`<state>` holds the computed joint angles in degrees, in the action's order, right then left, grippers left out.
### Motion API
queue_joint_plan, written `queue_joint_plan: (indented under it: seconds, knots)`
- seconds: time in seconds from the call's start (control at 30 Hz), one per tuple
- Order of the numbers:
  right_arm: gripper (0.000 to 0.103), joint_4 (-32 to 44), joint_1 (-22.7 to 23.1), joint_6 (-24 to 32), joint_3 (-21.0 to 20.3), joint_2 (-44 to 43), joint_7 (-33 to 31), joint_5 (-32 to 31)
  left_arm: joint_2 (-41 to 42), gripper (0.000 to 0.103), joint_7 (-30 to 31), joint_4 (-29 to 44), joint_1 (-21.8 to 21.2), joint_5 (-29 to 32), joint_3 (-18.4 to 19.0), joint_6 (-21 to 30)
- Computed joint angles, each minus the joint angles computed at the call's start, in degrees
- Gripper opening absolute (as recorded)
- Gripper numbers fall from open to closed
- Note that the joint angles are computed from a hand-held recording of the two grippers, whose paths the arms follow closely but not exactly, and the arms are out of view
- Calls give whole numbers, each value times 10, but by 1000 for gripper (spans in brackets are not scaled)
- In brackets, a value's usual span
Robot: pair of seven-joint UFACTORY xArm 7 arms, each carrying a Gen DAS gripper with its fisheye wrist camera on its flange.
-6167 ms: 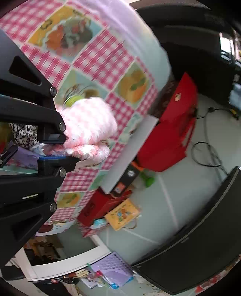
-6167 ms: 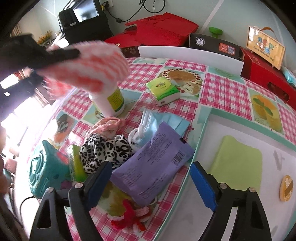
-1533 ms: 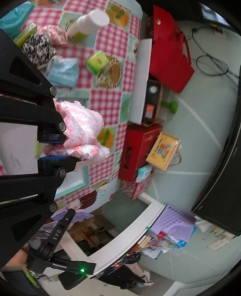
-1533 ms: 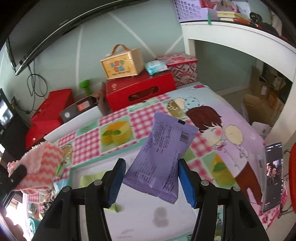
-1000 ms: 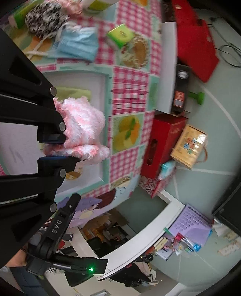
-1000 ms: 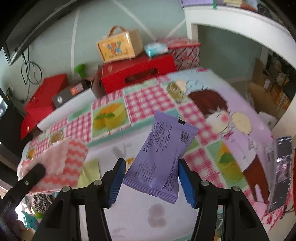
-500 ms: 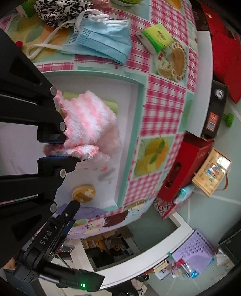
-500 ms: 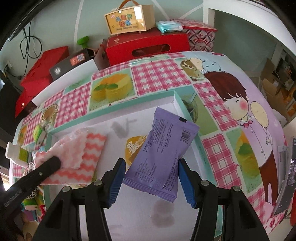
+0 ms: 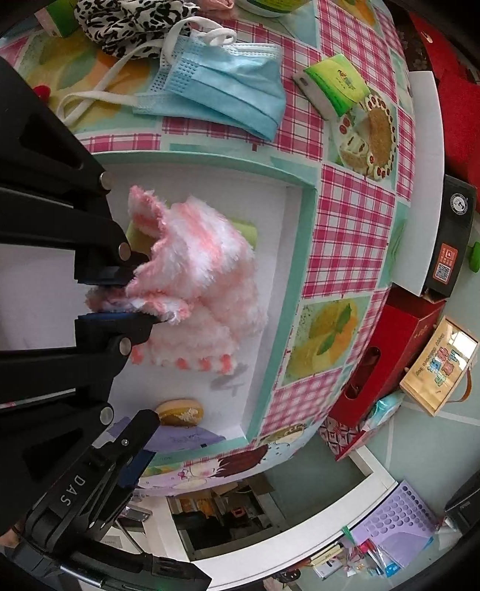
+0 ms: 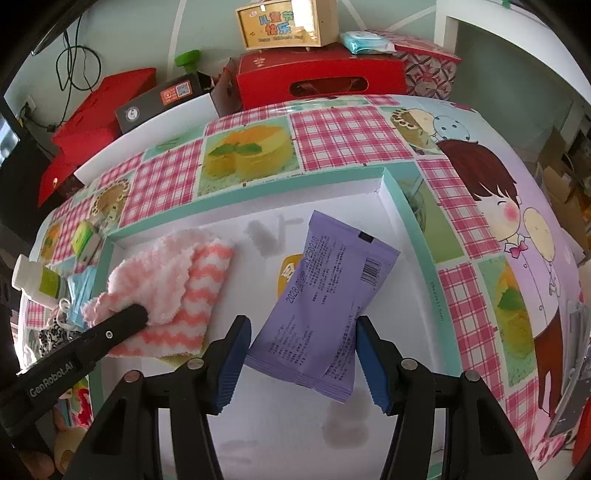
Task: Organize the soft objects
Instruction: 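Open the left tool to drop the towel while the right tool releases the packet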
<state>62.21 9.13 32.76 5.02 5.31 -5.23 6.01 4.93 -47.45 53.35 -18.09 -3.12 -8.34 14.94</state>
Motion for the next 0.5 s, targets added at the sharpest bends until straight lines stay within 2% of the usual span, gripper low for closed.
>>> queue_joint_plan:
  seconds: [0.33, 0.5]
  knots:
    - [62, 2, -1, 4, -1, 1, 0, -2, 0, 12, 0, 5, 2, -2, 0, 18]
    - [62, -2, -1, -2, -1, -4, -2, 2, -9, 25, -22, 9, -1, 26, 5, 37]
